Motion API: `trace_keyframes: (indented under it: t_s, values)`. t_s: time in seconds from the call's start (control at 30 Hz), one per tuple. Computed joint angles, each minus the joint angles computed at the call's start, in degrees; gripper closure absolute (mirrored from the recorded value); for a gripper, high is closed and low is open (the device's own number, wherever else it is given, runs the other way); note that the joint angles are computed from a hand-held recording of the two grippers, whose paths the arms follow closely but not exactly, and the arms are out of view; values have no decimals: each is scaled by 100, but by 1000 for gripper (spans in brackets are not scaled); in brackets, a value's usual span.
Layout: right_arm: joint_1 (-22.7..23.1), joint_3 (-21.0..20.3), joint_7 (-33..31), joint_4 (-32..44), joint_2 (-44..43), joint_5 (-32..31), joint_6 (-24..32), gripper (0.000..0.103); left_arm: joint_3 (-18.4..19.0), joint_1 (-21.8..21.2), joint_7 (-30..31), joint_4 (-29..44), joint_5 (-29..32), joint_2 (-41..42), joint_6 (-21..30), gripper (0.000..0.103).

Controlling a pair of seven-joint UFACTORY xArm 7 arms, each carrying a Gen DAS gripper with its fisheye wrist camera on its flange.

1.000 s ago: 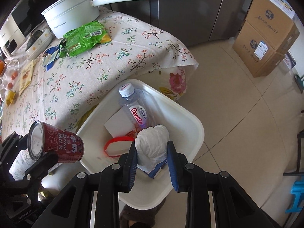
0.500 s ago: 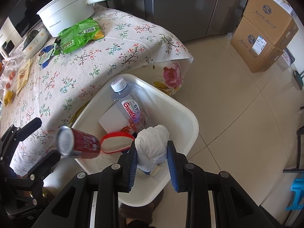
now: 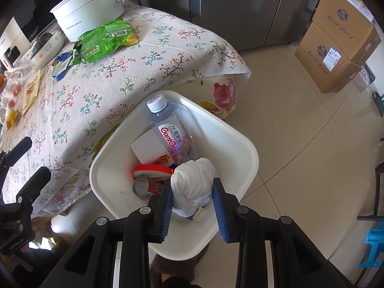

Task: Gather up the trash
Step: 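Open both tools over the white bin to drop the can and tissue ball, then move both tools back over the table toward the yellow glove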

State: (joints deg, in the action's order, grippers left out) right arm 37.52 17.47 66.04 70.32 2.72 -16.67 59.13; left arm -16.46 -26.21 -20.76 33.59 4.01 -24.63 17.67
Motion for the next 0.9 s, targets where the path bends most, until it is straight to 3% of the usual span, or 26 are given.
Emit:
trace_keyframes:
  t_s: [0.1,0.63,0.9]
  values:
    - [27,7,30,85,53,-74,93,30,5,16,-6,-22,16,-50,22,19]
    - [53,-4,96,163,39,-173,141,29,12,86,-41,-36,27,-182,131,18]
    - [146,-43,265,666,348,-458,165,23,-85,480,-401,-165,268,-545,292,4]
